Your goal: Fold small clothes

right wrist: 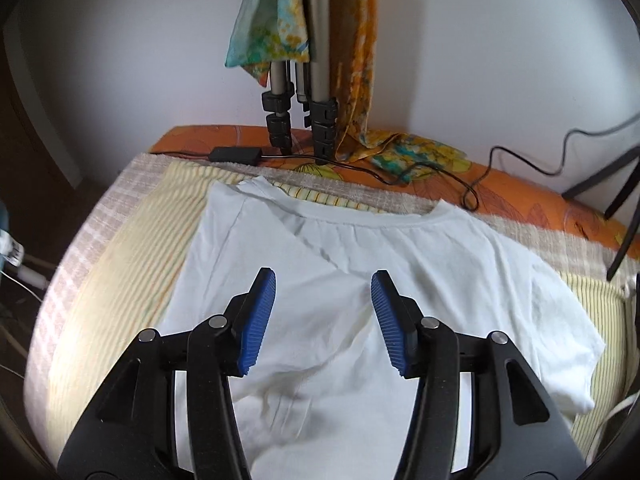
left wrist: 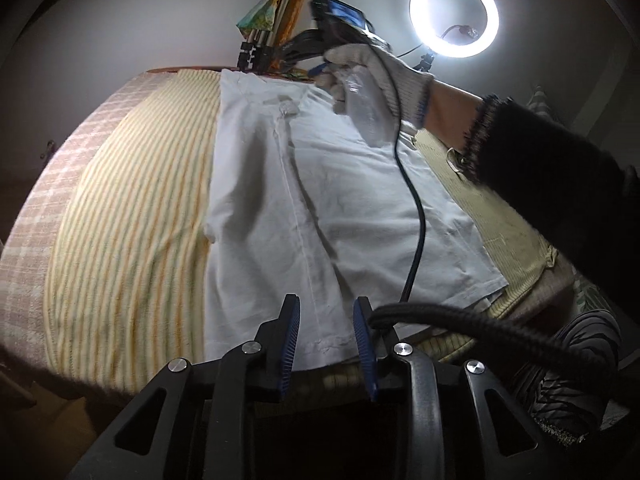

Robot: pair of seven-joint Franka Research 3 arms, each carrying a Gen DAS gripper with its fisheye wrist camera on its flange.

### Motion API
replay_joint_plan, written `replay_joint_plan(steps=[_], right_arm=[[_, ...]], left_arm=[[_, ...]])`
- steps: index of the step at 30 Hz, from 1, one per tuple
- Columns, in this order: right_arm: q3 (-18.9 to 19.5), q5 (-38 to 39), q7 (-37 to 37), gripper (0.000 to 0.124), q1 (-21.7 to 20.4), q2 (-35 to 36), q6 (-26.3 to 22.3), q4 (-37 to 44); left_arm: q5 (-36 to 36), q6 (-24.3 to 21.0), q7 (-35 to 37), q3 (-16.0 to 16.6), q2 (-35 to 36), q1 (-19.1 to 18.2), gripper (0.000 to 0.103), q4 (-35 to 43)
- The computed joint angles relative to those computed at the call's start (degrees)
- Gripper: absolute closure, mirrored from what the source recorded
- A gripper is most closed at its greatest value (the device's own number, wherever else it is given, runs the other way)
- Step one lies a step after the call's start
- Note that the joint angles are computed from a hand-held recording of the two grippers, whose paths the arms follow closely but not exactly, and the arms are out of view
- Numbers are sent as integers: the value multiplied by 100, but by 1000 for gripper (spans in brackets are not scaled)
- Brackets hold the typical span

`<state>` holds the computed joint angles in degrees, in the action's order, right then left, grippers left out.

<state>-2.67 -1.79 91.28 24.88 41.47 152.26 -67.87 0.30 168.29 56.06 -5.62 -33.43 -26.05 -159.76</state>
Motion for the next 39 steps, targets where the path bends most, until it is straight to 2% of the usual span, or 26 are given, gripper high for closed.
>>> replay_joint_plan(steps=[4,7,9,13,17,20,24,27,31,33,36,37,39], right_arm=[[527,601,-575,72,-434,-1246,630,-1794],[929,1268,-1283,72,-800,-2121,843,-2962],[1170,1916,-1863,72,-1028,-2715,763,-3687],[1258,3118,-2928,72,-1095,-3812,530,-5009],[1021,3925,-3609,72,-786,-4639,73,-6064],[832,4334,-3936,75,-524,-4970,-338,-6563],[763,4670,-4285,76,-270,-5137,-473,-7005],[764,4815,-4337,77,-163,-5112,-535,-7201],[801,4932,-4365,82,-94,-5001,-485,-7320],[813,5062,-4461,86,-51,-5006,-377,-7374],[821,5126,-4561,105,-14,-4958,-365,-7352],[822,5146,-4591,116,-11,-4920,-355,-7338],[794,5192,-4558,120,-42,-4879,-459,-7296]], left_arm=[[314,-193,-223,-314,-382,395,76,-207],[450,-345,-361,-348,-600,520,76,-354],[547,-478,-406,-353,-697,598,75,-419],[387,-523,-393,-46,-776,475,73,-604],[-241,-316,-238,626,-716,52,74,-810],[-641,-116,-121,917,-672,-178,74,-881],[-853,-15,-11,985,-653,-258,76,-908],[-937,70,-40,904,-537,-233,77,-866],[-1060,159,11,1011,-431,-357,85,-823],[-1111,218,81,1068,-303,-463,94,-740],[-1061,231,105,925,-168,-402,102,-627],[-1062,236,89,888,-186,-386,103,-631],[-1021,167,-88,678,-388,-222,103,-697]])
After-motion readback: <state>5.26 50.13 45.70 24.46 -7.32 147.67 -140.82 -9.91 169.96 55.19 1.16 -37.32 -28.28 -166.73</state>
